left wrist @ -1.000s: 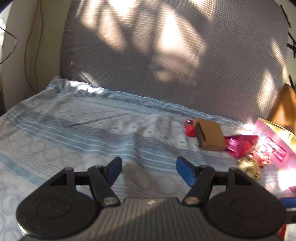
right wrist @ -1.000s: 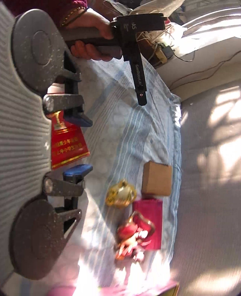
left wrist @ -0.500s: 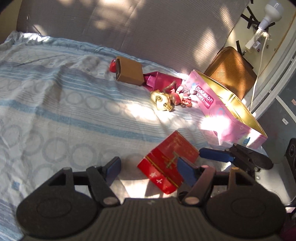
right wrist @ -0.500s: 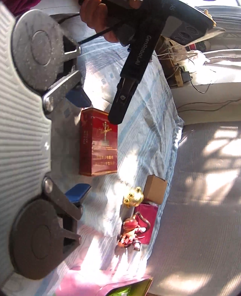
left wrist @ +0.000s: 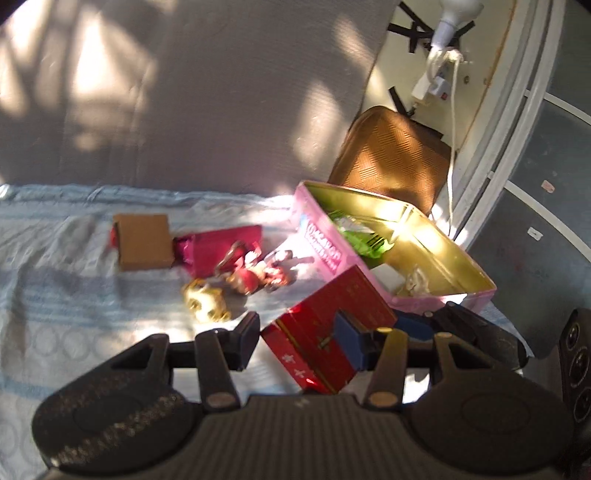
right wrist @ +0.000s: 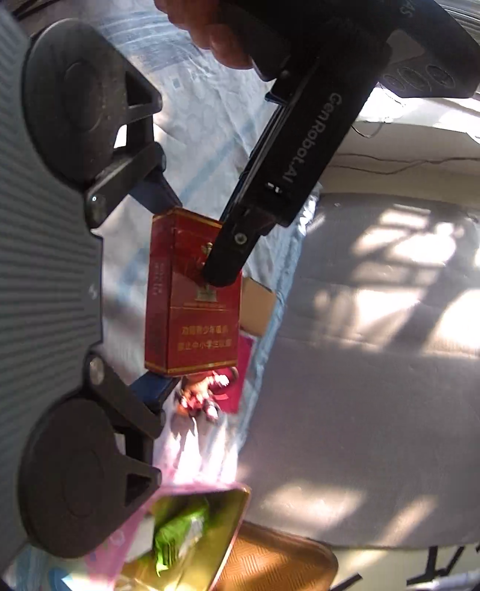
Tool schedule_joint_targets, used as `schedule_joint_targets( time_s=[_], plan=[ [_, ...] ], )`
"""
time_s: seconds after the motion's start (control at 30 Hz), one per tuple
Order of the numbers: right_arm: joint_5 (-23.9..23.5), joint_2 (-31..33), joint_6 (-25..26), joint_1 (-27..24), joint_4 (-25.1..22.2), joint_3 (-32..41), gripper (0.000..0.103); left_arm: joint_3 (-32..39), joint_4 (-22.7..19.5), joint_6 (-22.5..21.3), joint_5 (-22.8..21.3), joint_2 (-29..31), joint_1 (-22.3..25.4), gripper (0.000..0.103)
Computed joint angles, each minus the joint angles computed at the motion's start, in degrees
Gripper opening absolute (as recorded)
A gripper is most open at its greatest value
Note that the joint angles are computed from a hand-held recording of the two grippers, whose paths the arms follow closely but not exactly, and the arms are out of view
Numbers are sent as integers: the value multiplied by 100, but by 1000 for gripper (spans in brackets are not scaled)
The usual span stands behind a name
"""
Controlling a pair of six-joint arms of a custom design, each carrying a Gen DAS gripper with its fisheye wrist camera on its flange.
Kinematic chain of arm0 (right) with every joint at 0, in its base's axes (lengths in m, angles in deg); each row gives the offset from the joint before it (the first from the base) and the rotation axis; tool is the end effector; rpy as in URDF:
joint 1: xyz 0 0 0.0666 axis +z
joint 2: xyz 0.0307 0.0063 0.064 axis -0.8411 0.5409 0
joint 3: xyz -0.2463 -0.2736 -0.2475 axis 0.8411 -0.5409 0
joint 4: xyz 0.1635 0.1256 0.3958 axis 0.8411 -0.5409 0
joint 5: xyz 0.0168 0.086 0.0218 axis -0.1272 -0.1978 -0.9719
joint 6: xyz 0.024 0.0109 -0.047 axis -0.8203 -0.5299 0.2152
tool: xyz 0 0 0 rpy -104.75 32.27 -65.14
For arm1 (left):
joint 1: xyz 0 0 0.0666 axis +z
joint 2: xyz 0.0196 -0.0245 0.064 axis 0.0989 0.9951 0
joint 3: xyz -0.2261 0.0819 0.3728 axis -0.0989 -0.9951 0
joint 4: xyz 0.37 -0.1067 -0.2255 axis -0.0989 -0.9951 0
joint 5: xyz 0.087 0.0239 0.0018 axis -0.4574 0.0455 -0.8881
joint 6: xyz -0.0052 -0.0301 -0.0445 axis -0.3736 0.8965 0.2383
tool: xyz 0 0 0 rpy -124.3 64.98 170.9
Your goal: Organize rigid objects
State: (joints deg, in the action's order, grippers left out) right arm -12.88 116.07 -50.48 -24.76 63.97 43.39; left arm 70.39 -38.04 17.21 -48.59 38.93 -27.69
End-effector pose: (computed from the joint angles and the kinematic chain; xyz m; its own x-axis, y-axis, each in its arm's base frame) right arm 0.4219 0.2603 0.4568 -0.3149 -0.2169 -0.9240 -0.3844 0.9193 -0.0848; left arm 0.5024 -0.3389 0.5113 -0.6170 0.1128 -0.7788 0.5268 0.7945 -0.3022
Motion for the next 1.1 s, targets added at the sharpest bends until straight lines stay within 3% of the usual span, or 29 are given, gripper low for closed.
schedule_joint_targets(
  time_s=[0.2,0.37,0.43,0.47,0.53,0.67,0.8,0.87,0.97,1.1],
  plan=[
    [200,-263,-171,-918,-108,-78,90,1800,-378,-431,69,1342,-555,47],
    [166,-92,-605,-1583,-375,37,91,3245,-872,-283,27,2466,-818,50],
    [467,66,-666,-1692,-387,111,91,3628,-1117,-238,-266,2765,-903,66],
    [671,146,-684,-1734,-393,143,91,3690,-1150,-247,-449,2828,-931,68],
    [865,212,-824,-1803,-364,142,91,3525,-993,-267,-699,2750,-929,68],
    [864,17,-1202,-1804,6,-144,91,2731,-418,-242,-792,2175,-715,69],
    [1291,-336,-962,-1493,742,-520,91,1294,319,-398,-1266,1195,-343,74],
    [1281,-457,-860,-1353,1097,-599,91,602,473,-245,-1635,748,-45,75],
    [782,-420,-905,-1157,1180,-397,91,-111,384,132,-2306,326,426,74],
    [-268,223,-1034,-847,691,407,91,-631,335,189,-3175,130,863,74]
  ],
)
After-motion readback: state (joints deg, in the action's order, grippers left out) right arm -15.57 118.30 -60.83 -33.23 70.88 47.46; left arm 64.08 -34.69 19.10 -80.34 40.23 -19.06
